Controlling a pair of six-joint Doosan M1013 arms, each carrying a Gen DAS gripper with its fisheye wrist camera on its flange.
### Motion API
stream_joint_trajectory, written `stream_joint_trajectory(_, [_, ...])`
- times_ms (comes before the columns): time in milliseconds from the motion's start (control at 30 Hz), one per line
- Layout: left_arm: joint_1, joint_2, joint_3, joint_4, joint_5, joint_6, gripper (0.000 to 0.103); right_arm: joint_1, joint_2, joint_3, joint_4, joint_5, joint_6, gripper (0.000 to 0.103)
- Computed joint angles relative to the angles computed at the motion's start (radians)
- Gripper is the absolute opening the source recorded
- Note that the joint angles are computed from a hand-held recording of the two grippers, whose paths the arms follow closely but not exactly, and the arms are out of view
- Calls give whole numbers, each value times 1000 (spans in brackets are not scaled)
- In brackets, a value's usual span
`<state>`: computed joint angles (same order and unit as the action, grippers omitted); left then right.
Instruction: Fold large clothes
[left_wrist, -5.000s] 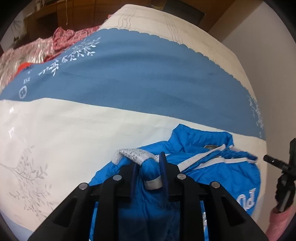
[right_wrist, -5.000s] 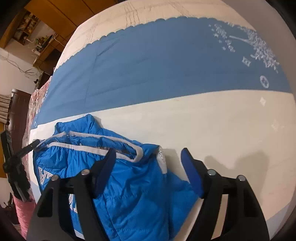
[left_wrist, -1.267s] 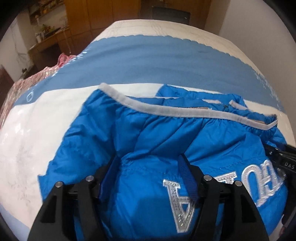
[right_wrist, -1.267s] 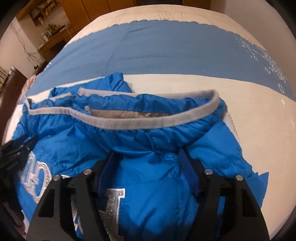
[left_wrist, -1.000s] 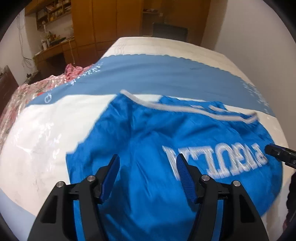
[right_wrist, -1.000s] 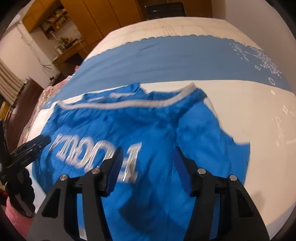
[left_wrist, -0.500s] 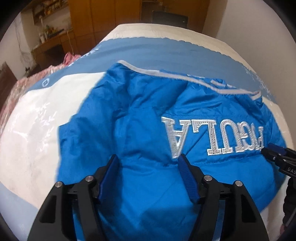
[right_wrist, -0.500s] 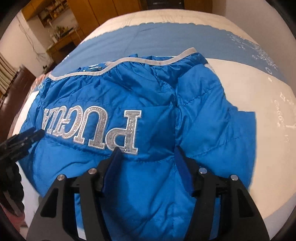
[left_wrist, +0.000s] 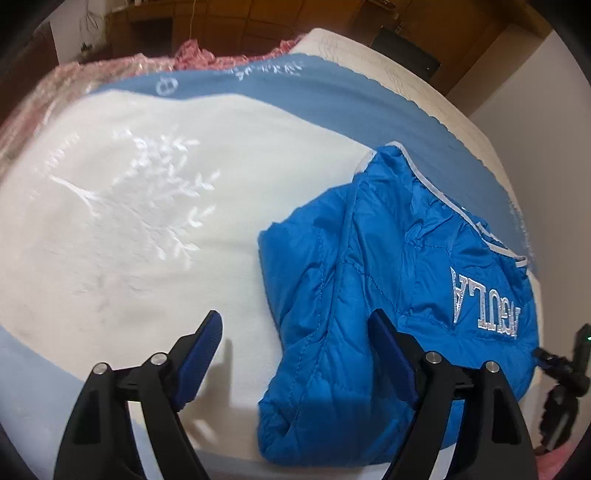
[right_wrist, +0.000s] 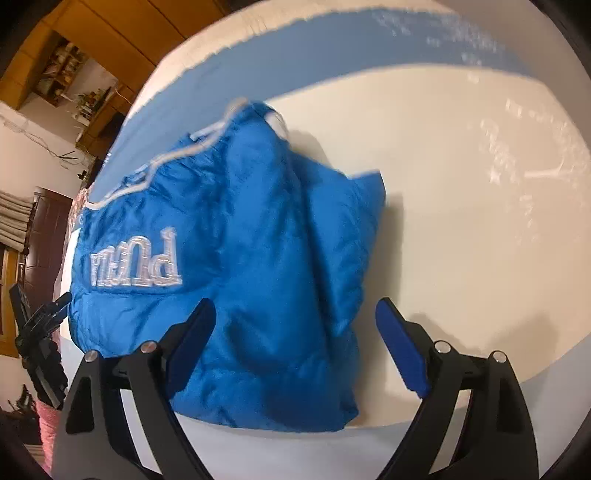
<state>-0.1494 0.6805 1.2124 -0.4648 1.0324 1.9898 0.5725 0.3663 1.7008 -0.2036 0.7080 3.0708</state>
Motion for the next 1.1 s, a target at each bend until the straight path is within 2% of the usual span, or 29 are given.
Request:
stream_joint_trajectory(67, [3,19,-16,-47,38,20,83,-12,0,21,35,-54,-16,89])
stream_joint_trajectory(200, [-13,54,-47,-48,84,21,84,-40,0,62,135,-171,-69,91])
stream_joint_trajectory(267, [-23,65,-57,-46,97,21,88,-47,7,64,155,-190,-86,94])
stream_joint_trajectory(333, [-33,68,-59,-43,87,27,88,-47,13,50,142,-167,-98,94])
stream_joint_trajectory(367, [-35,69,-62,-42,86,21,83,-45,19,38,130,-149,-101,91])
stream_joint_trajectory(400, [-35,69,-62,-54,88,19,78,-46,20,33,130,-150,-114,74])
stream_joint_trajectory(433, [-34,71,-65,-73,104,24,64,-47,20,33,149,-173,-140,67])
stream_joint_trajectory(467, [-33,71,-69,-83,116,22,49,-47,18,32,155,-181,-147,54])
stream_joint_trajectory(500, [-33,67,-66,-93,118,21,43,-48,16,31,161,-186,-155,41])
stream_joint_trajectory(567, [-37,48,-48,-83,95,25,25,-44,9,27,152,-195,-149,30])
stream_joint_trajectory(600, [-39,37,-37,-75,81,30,23,-40,4,25,138,-195,-139,26])
stream_joint_trajectory(667, [-45,13,-14,-55,51,36,16,-28,-14,31,100,-208,-101,23])
stream_joint_trajectory(833, [-42,-41,23,-61,34,53,14,13,-60,21,-16,-191,-23,21])
stream_joint_trajectory(1100, [-10,-161,127,-84,68,128,14,88,-107,0,-6,-95,-42,21])
